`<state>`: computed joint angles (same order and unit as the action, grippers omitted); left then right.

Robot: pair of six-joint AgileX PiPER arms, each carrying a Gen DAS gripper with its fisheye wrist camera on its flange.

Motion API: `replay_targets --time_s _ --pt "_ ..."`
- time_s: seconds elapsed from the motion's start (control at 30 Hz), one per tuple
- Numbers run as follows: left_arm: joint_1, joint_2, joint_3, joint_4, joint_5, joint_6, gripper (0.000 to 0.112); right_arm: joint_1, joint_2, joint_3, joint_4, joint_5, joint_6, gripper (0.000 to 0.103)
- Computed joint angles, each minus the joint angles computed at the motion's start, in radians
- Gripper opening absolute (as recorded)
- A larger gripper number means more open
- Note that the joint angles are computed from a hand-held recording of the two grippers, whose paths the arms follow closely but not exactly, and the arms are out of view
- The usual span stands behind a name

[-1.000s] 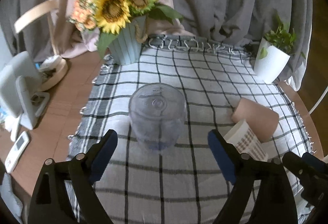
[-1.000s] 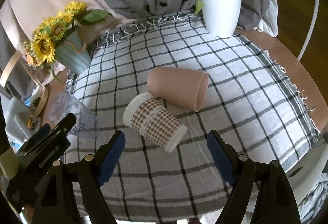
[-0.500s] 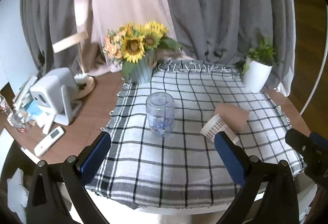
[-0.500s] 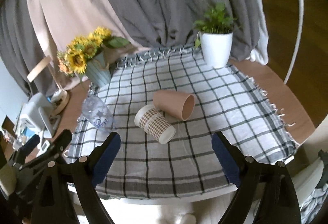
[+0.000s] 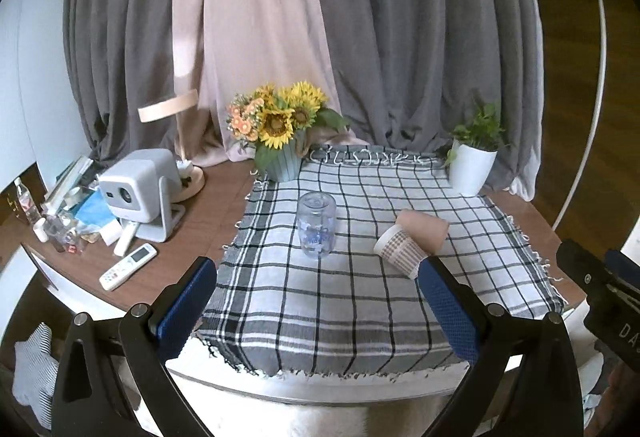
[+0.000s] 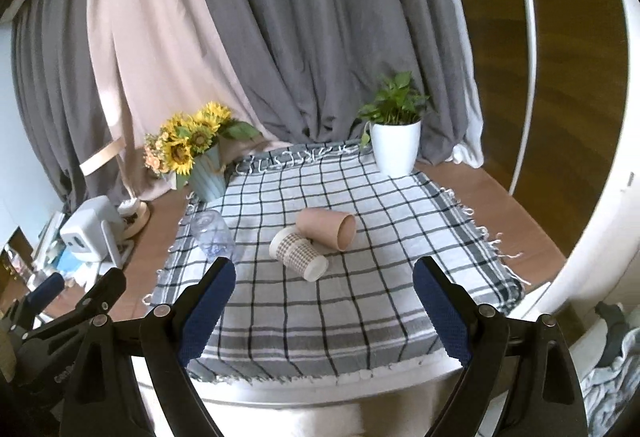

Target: Flip cup upside down

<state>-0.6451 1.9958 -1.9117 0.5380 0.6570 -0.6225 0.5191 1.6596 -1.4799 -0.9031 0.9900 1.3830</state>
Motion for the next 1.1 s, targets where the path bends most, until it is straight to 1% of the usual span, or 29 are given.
replay_targets --time_s 0.17,0.23,0.3,0.4,0.47,0.57,0.7,0.93,1.1 --pt "-0.023 -0.116 0.149 0.057 -0.038 -0.052 0.103 0.096 -0.057 0.048 -0.058 0.097 0.074 0.091" --pt "-0.03 -0.15 0.192 0.077 -0.043 -0.08 0.103 0.124 -0.077 0.067 -0.066 0.122 0.1 0.091" --pt "-0.043 -0.184 0.236 0.127 -0.047 -0.134 0.103 0.149 -0.099 0.089 -0.071 0.137 0.121 0.091" --pt "-0.059 -0.213 0.266 0.163 -0.035 -0.179 0.103 0.167 -0.123 0.115 -0.073 0.138 0.131 0.091" --pt "-0.064 -0.227 0.273 0.157 -0.029 -0.195 0.103 0.171 -0.14 0.133 -0.068 0.127 0.137 0.091" --pt "-0.079 -0.235 0.281 0.197 -0.023 -0.247 0.103 0.165 -0.164 0.148 -0.052 0.109 0.114 0.091" --pt "-0.094 -0.233 0.273 0.198 -0.013 -0.247 0.103 0.172 -0.184 0.167 -0.062 0.113 0.108 0.091" --pt "-0.118 -0.236 0.272 0.246 0.006 -0.289 0.103 0.172 -0.2 0.175 -0.058 0.12 0.1 0.091" --pt "-0.113 -0.234 0.267 0.222 0.0 -0.269 0.103 0.175 -0.208 0.184 -0.06 0.122 0.106 0.091"
